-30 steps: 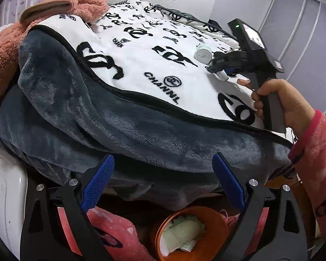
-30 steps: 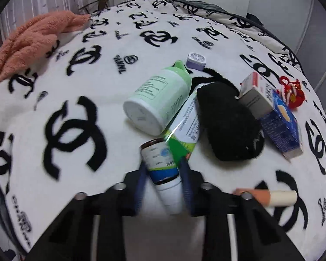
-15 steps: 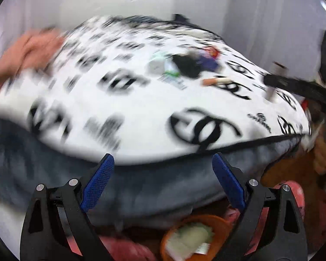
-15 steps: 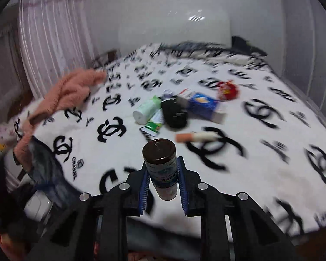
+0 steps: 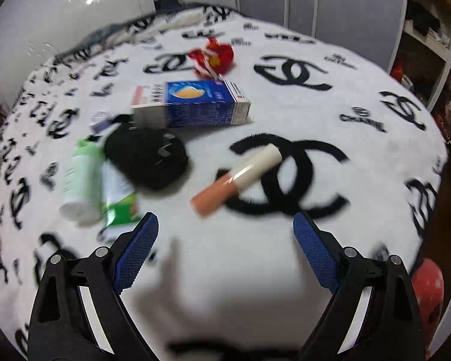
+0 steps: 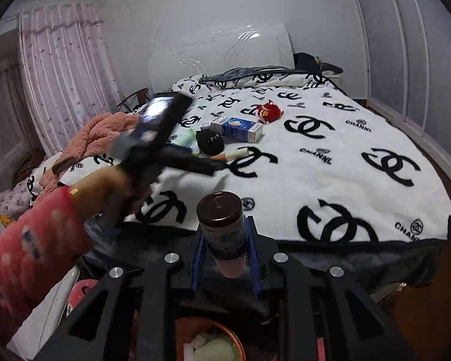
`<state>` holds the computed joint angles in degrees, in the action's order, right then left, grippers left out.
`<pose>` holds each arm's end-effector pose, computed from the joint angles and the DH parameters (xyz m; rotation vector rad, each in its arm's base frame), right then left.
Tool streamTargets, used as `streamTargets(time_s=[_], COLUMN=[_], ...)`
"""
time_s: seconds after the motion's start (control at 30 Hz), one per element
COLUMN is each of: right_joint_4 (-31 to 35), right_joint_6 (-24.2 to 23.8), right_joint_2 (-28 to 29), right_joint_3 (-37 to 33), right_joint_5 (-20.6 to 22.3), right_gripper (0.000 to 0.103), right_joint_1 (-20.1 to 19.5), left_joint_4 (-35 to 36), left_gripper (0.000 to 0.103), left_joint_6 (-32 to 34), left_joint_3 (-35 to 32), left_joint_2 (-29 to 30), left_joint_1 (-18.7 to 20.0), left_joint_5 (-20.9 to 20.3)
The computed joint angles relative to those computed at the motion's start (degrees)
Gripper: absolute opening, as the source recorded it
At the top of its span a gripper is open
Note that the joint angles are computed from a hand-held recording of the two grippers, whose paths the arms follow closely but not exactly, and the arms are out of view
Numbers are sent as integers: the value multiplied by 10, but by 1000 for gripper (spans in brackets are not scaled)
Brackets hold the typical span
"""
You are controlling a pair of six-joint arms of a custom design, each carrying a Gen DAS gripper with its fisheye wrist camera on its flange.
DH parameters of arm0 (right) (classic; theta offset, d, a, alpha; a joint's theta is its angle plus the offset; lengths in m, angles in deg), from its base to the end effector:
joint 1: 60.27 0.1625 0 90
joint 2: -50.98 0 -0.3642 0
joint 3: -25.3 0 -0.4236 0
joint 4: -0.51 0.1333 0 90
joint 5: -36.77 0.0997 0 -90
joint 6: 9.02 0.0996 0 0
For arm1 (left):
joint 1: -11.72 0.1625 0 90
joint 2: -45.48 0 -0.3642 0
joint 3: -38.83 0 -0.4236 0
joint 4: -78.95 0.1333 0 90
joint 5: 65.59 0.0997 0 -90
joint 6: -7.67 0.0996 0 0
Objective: Collect trash
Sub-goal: 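Grasp the lip balm tube with the left tool while the right tool grasps the small eye-drop bottle, then carry the lip balm and eye-drop bottle to the orange bin and release both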
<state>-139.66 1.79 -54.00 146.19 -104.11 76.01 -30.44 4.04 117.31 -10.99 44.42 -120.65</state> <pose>0.3502 -0.2574 0.4024 0.3910 -2.3631 1.1803 -0.4776 -0.5328 0.2212 1.1768 2.2851 -0.3595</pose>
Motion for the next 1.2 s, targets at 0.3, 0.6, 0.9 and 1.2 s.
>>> streamTargets(time_s=[0.3, 0.6, 0.9, 1.2], right_joint_4=[-9, -11, -12, -11], right_joint_6=[-8, -2, -1, 1], right_joint_2=[-4, -5, -7, -2], right_joint_3=[14, 22, 22, 21], right_joint_5=[41, 64, 64, 63], right_gripper=[24, 24, 24, 24], right_joint_1=[-23, -32, -31, -27], left_joint_4=[61, 64, 58, 20], left_gripper=[60, 21, 18, 17], left_joint_6=[-45, -60, -107, -102], left_joint_3=[-96, -100, -99, -40], left_joint_2=[81, 75, 63, -8], left_joint_1=[23, 24, 31, 19], left_joint_5=[-39, -61, -90, -113])
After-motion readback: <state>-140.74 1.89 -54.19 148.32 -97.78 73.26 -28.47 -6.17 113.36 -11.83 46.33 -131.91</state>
